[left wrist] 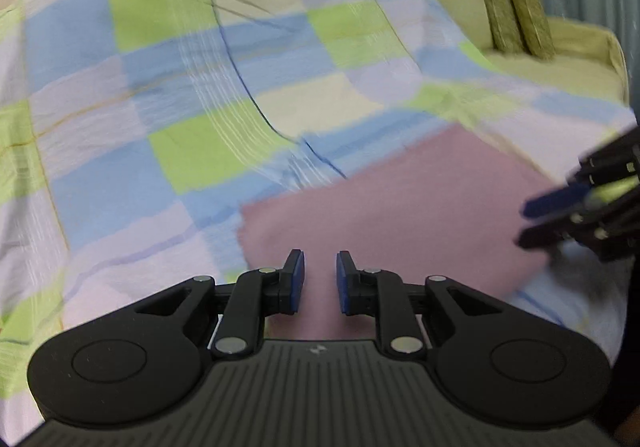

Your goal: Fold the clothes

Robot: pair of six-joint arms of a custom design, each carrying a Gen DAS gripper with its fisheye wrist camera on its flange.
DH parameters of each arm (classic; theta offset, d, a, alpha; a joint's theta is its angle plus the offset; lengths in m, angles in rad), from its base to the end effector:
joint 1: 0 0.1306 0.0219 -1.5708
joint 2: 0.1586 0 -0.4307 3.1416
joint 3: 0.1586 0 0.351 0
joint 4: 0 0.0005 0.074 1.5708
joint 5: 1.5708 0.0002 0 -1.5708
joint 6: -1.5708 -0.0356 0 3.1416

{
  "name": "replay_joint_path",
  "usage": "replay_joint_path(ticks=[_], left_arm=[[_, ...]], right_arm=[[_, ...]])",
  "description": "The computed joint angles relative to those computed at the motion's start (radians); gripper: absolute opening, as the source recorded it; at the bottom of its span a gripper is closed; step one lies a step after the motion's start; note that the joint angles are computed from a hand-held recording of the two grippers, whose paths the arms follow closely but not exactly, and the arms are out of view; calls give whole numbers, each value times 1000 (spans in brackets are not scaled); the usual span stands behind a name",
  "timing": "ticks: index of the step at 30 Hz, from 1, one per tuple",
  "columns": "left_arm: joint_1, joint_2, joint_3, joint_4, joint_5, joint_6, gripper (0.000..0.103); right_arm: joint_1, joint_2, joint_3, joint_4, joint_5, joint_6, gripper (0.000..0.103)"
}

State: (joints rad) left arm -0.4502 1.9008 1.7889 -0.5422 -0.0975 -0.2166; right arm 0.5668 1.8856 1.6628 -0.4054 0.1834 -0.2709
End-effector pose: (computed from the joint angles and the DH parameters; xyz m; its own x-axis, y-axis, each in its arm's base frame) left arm 0.5952 -0.2844 0.4050 -0.4569 0.4584 -0.7623 0.4728 0.8511 0.2284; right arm 0.5510 0.3424 0.3722 -0.5857 -0.0609 -0.8083 -0.2560 0.9600 0.1132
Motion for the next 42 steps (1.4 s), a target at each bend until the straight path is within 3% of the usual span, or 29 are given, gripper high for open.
replay_joint_path(ticks=[2, 5, 11, 15, 17, 20, 23, 28, 38, 42], left_arm=[[0, -16, -49, -1, -34, -2, 23], [11, -73, -148, 41, -9, 55, 23], [-6, -148, -242, 80, -61, 52, 23], [-11, -167, -253, 62, -61, 37, 23], [-13, -171, -254, 52, -64, 36, 23], [-14, -183, -264, 46, -63, 42, 23], [-17, -193, -272, 44, -56, 52, 23], [-32, -206, -293, 60, -58, 47, 23], [-45, -247, -336, 100, -49, 38, 23], [-57, -261, -339, 100, -47, 30, 23]], right_arm=[[8, -4, -9, -5, 27, -23, 27], [19, -22, -20, -42, 69, -39, 30], [51, -33, -34, -82, 136, -38, 38], [66, -34, -57, -58, 168, -22, 44], [62, -37, -62, -53, 157, -54, 44], [68, -45, -25, -130, 161, -99, 44], [82, -84, -53, -130, 162, -130, 46], [115, -168, -126, -127, 196, -154, 59], [142, -252, -216, -113, 245, -240, 61], [147, -254, -228, -92, 251, -248, 76]])
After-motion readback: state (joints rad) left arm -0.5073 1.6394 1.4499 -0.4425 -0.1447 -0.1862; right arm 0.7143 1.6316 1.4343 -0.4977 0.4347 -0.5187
